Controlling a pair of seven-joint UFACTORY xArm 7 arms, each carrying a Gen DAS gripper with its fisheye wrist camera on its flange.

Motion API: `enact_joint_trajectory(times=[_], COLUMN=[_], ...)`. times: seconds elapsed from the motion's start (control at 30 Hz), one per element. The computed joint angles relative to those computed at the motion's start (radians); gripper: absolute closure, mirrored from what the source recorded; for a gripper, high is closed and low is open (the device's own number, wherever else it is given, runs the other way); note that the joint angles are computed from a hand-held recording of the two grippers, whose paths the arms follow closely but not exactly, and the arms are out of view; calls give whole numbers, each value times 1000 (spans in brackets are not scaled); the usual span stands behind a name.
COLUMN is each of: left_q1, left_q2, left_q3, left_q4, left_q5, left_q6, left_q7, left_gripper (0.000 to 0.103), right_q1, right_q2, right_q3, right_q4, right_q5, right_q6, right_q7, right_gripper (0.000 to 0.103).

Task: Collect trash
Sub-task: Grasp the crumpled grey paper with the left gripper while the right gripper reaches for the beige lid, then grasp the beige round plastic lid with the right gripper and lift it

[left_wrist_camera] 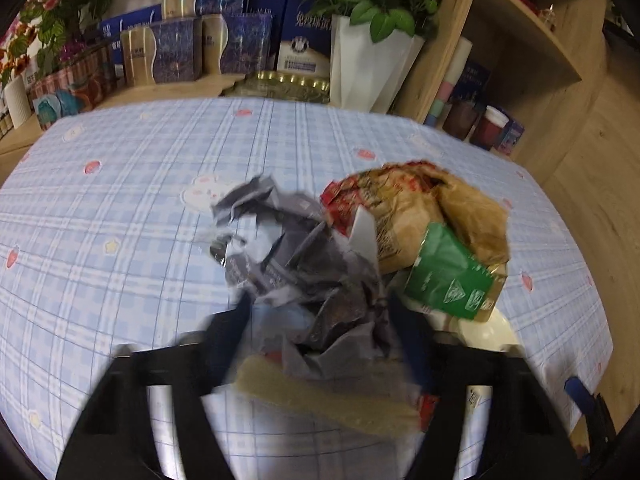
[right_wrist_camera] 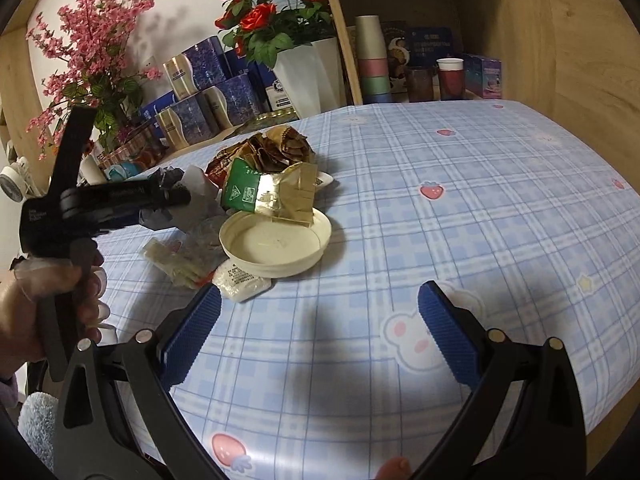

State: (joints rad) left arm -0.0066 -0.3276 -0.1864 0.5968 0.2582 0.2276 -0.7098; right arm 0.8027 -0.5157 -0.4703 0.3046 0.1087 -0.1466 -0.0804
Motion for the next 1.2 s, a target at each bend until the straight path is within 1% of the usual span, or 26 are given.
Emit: enact_joint_trajectory(times=[0.03, 0.13, 0.23, 0.33, 0.43, 0.53, 0.6, 0.67, 0.7, 0.73, 0.77, 0.83, 0.93, 0.97, 1.0, 1.03, 1.07, 1.2], left_q1=[-6, 0, -22, -63, -63, -50, -35, -39, -41, -45, -47, -55, -73, -78, -86, -93, -102, -128], left_q2=[-1, -38, -97, -199, -294, -427, -507, -593, -625, -673, -706, -773, -893, -919, -954, -985, -1023, -1163], left_q3=[9, 18, 49, 93, 91, 78, 62, 65, 67, 68, 72, 75, 72, 71, 70, 69, 68, 69], left_q4=[-4, -43, -83, -141, -197, -278, -322, -368, -382, -404, -418, -444, -484, -494, -505, -513, -524, -558], left_q5=[-8, -9, -41, -110, -157, -192, -203, -216, -219, -223, -225, -229, -234, -236, -238, -240, -244, -255], left_q6=[4, -23, -56, -75, -77, -59, -34, -1, 15, 40, 57, 98, 175, 191, 215, 239, 269, 388], left_q7=[8, 18, 71, 129, 149, 144, 136, 133, 135, 136, 141, 148, 152, 153, 153, 152, 150, 140], left_gripper=[66, 71, 73, 73, 73, 73, 73, 73, 73, 73, 73, 73, 73, 73, 73, 73, 73, 73], right_q1=[33, 118, 240, 338, 361, 322, 277, 254, 226, 172, 136, 80, 55, 59, 45, 41, 31, 17], right_q2=[6, 31, 73, 102, 144, 227, 261, 294, 309, 329, 350, 375, 392, 389, 384, 378, 368, 328], right_q3=[-30, -100, -189, -248, -244, -194, -148, -122, -98, -49, -18, 31, 48, 44, 55, 55, 63, 73], right_q4=[14, 56, 122, 190, 240, 311, 335, 366, 373, 385, 396, 412, 421, 418, 414, 413, 405, 391], right_q5=[-3, 12, 53, 107, 152, 179, 179, 195, 190, 153, 130, 94, 158, 205, 210, 243, 258, 366], right_q6=[6, 26, 61, 122, 158, 220, 234, 263, 276, 292, 303, 327, 347, 338, 339, 347, 343, 386], right_q7=[-8, -30, -67, -104, -123, -109, -100, -106, -95, -50, -23, 23, -2, -45, -46, -70, -80, -169], right_gripper=[6, 6, 6, 6, 6, 6, 6, 6, 6, 5, 5, 6, 6, 6, 8, 11, 18, 19])
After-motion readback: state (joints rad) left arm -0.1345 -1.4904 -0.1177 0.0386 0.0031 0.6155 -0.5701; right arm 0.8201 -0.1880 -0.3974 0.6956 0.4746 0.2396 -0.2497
